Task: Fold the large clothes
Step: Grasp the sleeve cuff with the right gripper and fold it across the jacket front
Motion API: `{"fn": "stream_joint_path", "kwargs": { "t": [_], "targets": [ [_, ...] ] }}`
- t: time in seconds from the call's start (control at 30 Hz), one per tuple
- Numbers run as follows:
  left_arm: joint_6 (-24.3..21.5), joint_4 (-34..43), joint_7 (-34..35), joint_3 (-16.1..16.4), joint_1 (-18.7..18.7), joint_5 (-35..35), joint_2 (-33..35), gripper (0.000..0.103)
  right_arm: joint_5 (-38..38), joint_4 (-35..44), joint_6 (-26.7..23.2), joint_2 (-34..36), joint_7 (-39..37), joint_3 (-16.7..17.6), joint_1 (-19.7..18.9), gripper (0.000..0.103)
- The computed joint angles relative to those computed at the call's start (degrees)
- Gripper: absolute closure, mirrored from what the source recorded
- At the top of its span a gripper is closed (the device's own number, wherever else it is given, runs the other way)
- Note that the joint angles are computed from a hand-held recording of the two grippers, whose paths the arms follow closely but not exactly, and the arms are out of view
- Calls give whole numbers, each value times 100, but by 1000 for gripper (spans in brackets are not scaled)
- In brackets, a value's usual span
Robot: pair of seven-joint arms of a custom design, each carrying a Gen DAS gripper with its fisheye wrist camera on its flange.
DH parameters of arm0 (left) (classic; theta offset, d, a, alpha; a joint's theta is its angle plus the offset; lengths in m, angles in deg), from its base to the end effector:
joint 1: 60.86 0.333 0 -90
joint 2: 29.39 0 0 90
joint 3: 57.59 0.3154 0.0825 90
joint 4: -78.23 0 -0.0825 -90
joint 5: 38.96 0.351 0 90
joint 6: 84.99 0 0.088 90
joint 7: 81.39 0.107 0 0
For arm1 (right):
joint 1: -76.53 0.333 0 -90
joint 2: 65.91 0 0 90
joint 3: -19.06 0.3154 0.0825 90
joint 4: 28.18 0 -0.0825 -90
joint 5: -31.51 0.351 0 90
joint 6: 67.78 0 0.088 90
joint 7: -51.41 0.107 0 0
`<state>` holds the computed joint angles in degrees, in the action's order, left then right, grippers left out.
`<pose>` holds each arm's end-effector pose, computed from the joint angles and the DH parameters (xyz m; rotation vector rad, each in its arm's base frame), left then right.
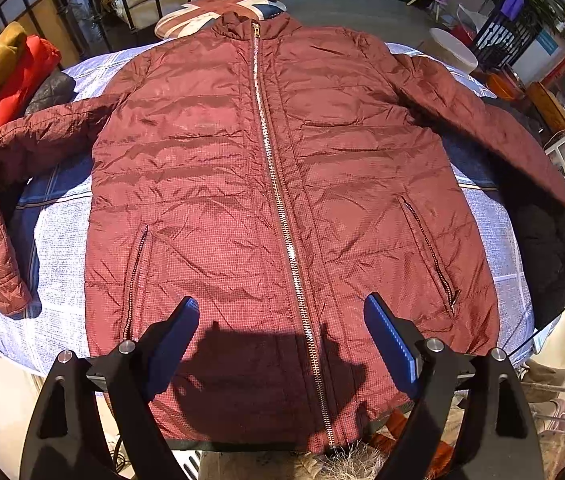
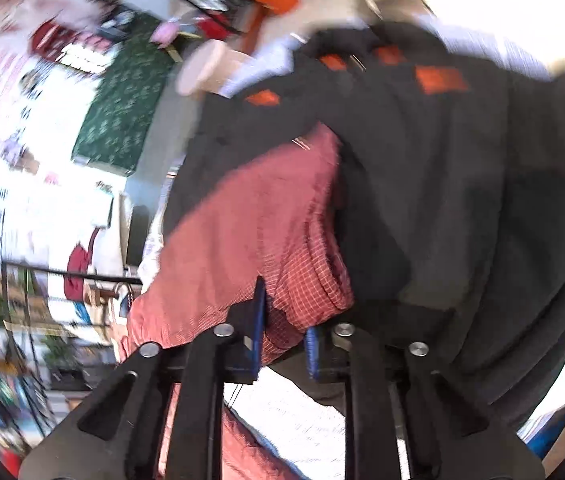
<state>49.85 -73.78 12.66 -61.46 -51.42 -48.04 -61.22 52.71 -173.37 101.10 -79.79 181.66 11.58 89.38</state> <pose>0.3597 0.0321 0.4577 -2.2415 1.9686 -0.3506 0.4554 0.0169 0.4530 -0.7477 2.3525 -0.0507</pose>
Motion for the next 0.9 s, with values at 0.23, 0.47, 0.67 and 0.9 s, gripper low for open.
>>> {"fn": "stream_joint_path", "kwargs": {
  "t": [0.23,0.47,0.67,0.9],
  "targets": [
    [8,-5,3,50,53,12,3,21,-681,592,-421,180,43,88,-425,92],
    [110,-42,-57,140,262,51,20,21,-2147,1620,-772,468,-121,635,-575,92],
    [302,23,-58,291,539,99,123,20,-1486,3089,-1054,1245,-1573,876,73,92],
    [706,202,-19,411,1154,630,183,20,-1635,6203,-1908,3236,-2589,1727,727,92]
  ]
}}
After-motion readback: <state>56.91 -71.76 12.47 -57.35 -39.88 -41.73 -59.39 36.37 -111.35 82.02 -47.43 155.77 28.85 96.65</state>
